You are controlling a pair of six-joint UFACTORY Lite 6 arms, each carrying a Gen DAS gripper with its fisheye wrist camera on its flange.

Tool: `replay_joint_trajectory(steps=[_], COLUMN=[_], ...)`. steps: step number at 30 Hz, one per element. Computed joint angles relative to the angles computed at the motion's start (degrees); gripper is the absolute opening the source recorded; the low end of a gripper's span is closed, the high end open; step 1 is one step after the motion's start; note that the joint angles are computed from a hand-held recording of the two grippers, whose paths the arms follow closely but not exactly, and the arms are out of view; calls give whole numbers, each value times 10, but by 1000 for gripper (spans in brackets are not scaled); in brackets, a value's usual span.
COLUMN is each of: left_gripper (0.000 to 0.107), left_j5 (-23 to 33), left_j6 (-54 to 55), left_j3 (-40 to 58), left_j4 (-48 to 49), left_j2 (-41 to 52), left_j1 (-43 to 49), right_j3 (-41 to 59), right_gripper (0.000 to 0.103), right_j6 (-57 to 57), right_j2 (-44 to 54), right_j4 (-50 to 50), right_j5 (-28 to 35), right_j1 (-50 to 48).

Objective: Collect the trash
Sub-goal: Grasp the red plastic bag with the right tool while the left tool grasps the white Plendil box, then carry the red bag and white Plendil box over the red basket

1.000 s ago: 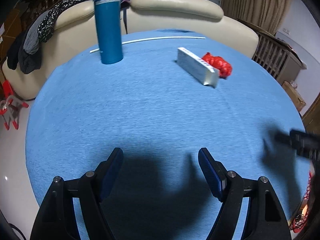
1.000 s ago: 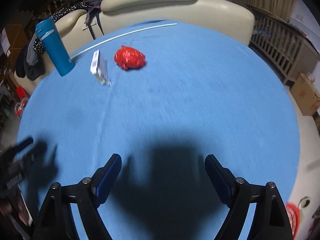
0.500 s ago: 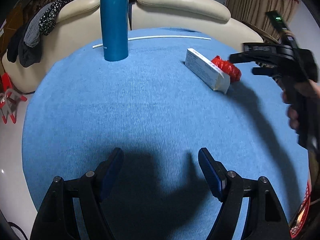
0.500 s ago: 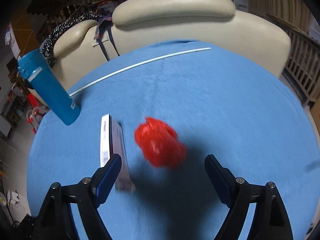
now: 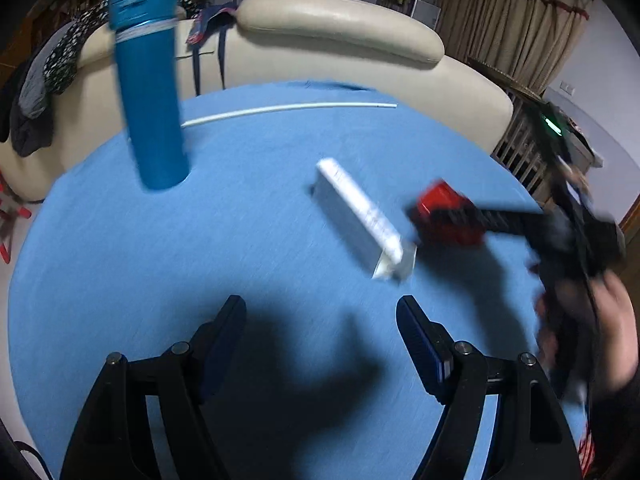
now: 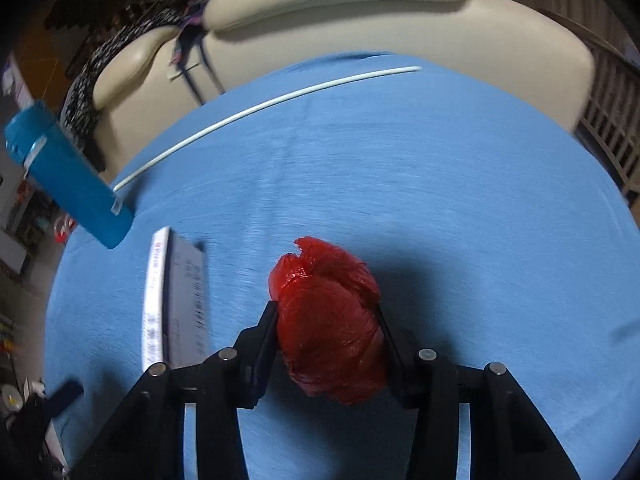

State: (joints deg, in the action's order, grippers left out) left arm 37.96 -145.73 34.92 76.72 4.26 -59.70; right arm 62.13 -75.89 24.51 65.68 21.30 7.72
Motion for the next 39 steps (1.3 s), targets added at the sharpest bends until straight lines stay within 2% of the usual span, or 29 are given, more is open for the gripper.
replay_joint_trajectory(steps=[5, 9, 10, 11, 12, 13, 19, 25, 29, 39], left_gripper=[79, 79, 76, 34, 19, 19, 15, 15, 15, 15], left_j5=[-48, -67, -81, -101, -118, -126, -84, -5, 47, 120], left_j6=[58, 138, 147, 136, 148, 135, 133, 122, 98, 29], left_j3=[129, 230, 243, 245, 247, 235, 151, 71, 35, -28], left_j4=[27, -26, -28, -8, -11, -1, -36, -102, -145, -206], left_j2=[102, 202, 220, 231, 242, 233, 153, 55, 10, -56], left_j1=[98, 144, 153, 161, 168, 167, 116, 24, -53, -198], right_j3=[-41, -59, -74, -84, -92, -104, -179, -301, -381, -529], right_gripper=[49, 49, 49, 49, 49, 49, 49, 49, 49, 49], right_j6=[-69, -96, -93, -99, -99, -106, -132, -136, -110, 23], right_j2=[-29, -38, -55, -60, -69, -79, -146, -281, -379, -606], right_j4=[27, 36, 28, 29, 25, 27, 51, 54, 37, -68], right_j5=[45, 76, 82, 86, 92, 98, 105, 109, 120, 139], right_j1=[-89, -137, -144, -151, -157, -165, -165, -157, -159, -139])
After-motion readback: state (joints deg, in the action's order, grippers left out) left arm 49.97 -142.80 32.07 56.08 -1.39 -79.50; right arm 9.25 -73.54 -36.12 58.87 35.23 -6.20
